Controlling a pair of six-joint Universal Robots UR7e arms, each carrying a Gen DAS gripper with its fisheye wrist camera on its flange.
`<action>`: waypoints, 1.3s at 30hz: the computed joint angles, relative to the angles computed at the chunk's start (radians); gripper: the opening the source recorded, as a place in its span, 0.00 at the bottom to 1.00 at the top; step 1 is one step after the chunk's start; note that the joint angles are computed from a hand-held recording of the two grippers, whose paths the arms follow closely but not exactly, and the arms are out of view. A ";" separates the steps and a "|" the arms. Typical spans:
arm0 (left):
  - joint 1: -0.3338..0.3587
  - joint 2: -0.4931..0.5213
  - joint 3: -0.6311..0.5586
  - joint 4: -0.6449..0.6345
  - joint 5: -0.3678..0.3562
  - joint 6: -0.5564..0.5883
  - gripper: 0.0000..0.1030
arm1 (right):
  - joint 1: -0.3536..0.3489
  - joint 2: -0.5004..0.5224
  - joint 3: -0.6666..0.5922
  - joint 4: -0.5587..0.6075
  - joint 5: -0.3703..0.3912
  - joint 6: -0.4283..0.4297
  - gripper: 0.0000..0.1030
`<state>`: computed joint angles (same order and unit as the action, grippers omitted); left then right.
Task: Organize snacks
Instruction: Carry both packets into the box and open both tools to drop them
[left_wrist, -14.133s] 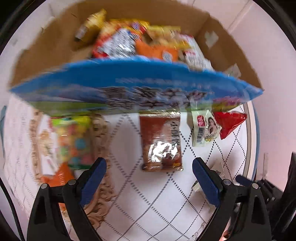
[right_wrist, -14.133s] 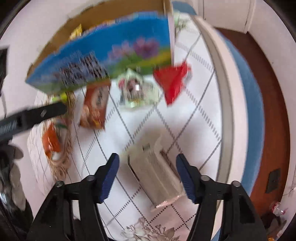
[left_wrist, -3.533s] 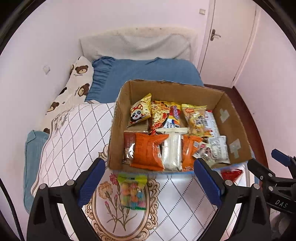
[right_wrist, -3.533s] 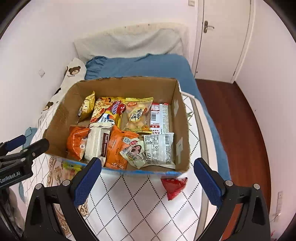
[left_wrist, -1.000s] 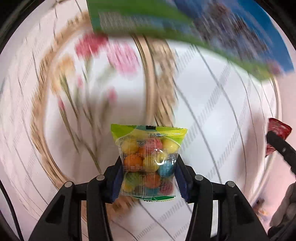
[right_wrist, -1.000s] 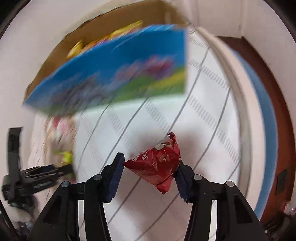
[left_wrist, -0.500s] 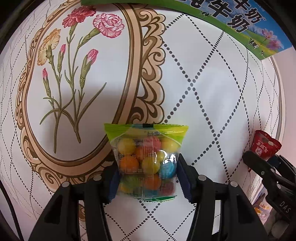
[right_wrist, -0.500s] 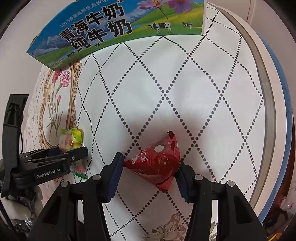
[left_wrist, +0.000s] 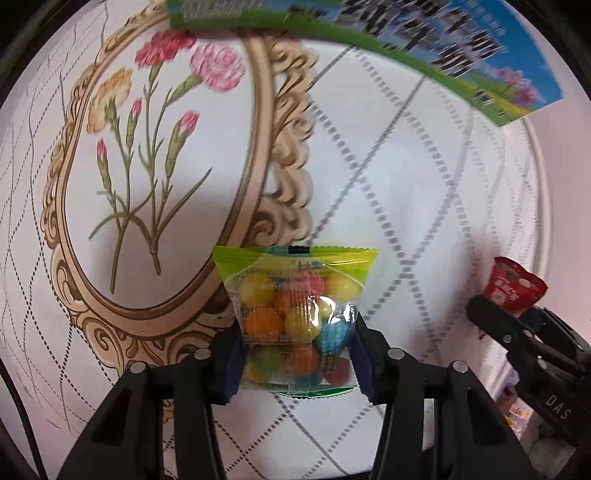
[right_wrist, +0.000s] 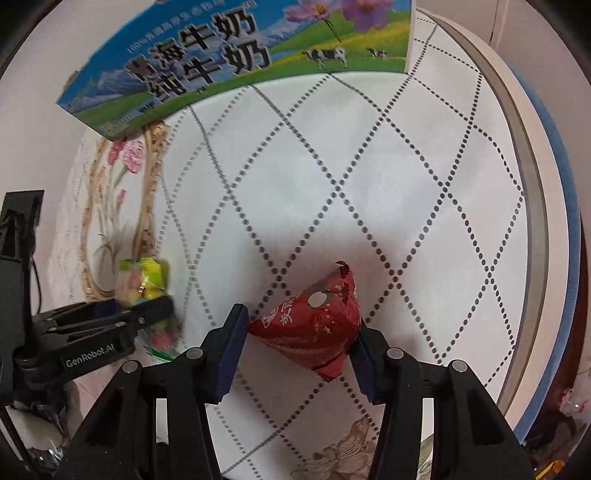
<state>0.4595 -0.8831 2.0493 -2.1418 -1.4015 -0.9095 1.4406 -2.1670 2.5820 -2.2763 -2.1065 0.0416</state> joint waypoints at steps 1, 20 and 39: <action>-0.004 -0.003 -0.014 0.004 -0.002 0.005 0.45 | 0.016 -0.005 -0.014 0.011 0.010 0.009 0.53; 0.156 0.375 -0.911 0.304 0.165 0.338 0.45 | 0.125 0.445 -0.612 -0.114 -0.023 -0.089 0.53; 0.217 0.529 -1.081 0.457 0.228 0.316 0.93 | 0.063 0.638 -0.752 0.062 -0.212 -0.012 0.97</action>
<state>0.6767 -0.3542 0.9682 -1.6846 -1.1730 -0.5935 1.5036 -1.5292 1.8301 -2.2140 -2.3183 0.0295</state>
